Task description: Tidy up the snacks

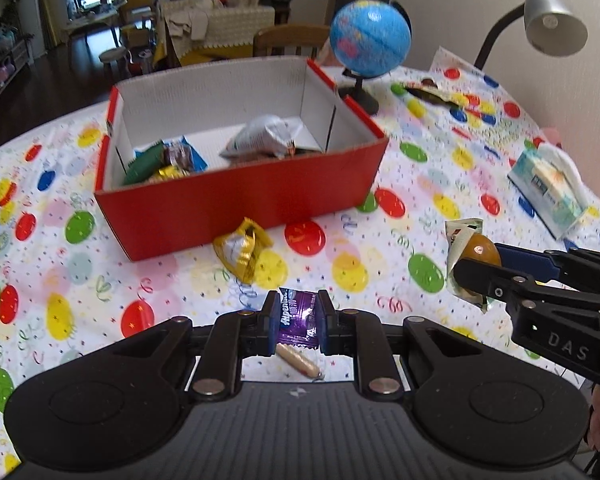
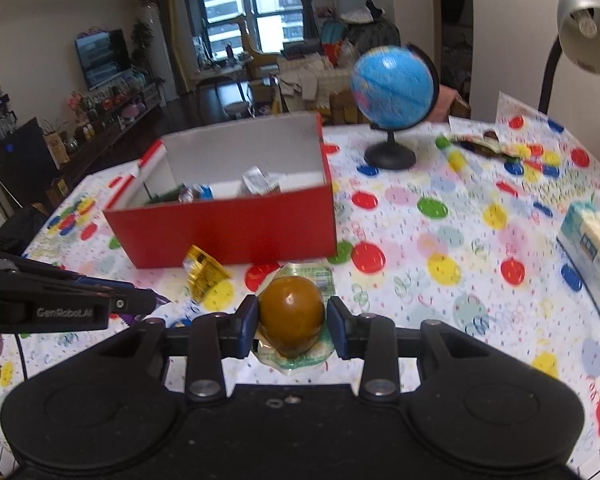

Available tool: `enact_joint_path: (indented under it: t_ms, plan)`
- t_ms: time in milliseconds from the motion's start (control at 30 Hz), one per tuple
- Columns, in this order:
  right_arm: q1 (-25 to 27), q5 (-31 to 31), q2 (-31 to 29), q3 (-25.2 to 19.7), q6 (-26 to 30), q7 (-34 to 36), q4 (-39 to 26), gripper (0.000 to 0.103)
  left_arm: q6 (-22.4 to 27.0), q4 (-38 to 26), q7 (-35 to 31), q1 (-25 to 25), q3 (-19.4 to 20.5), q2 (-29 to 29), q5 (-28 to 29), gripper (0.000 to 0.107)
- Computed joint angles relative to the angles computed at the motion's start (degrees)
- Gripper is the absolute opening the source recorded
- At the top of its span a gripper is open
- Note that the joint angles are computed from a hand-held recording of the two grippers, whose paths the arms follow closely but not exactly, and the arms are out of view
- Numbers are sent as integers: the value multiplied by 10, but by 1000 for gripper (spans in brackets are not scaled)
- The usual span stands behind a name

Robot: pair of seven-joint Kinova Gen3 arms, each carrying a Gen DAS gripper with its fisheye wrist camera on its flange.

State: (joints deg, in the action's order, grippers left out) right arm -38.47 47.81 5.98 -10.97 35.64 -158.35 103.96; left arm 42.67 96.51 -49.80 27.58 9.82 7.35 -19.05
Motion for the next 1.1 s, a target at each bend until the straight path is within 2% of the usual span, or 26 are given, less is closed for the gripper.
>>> enact_joint_path:
  t_ms: [467, 800, 933, 1000, 1100]
  plan:
    - [-2, 24, 4, -1, 4, 46, -59, 36, 19, -35, 63, 16, 1, -11, -95, 18]
    - [-10, -9, 49, 24, 6, 106, -131, 36, 25, -82, 32, -5, -17, 15, -107, 18]
    - [-21, -20, 66, 41, 11, 119, -153, 36, 22, -95, -20, -28, -29, 23, -59, 18]
    - [-22, -32, 68, 44, 10, 131, -157, 36, 19, -90, -55, -48, -22, 24, -21, 18]
    - [-25, -45, 71, 48, 10, 141, -150, 36, 14, -77, -70, -46, -23, 29, 1, 18]
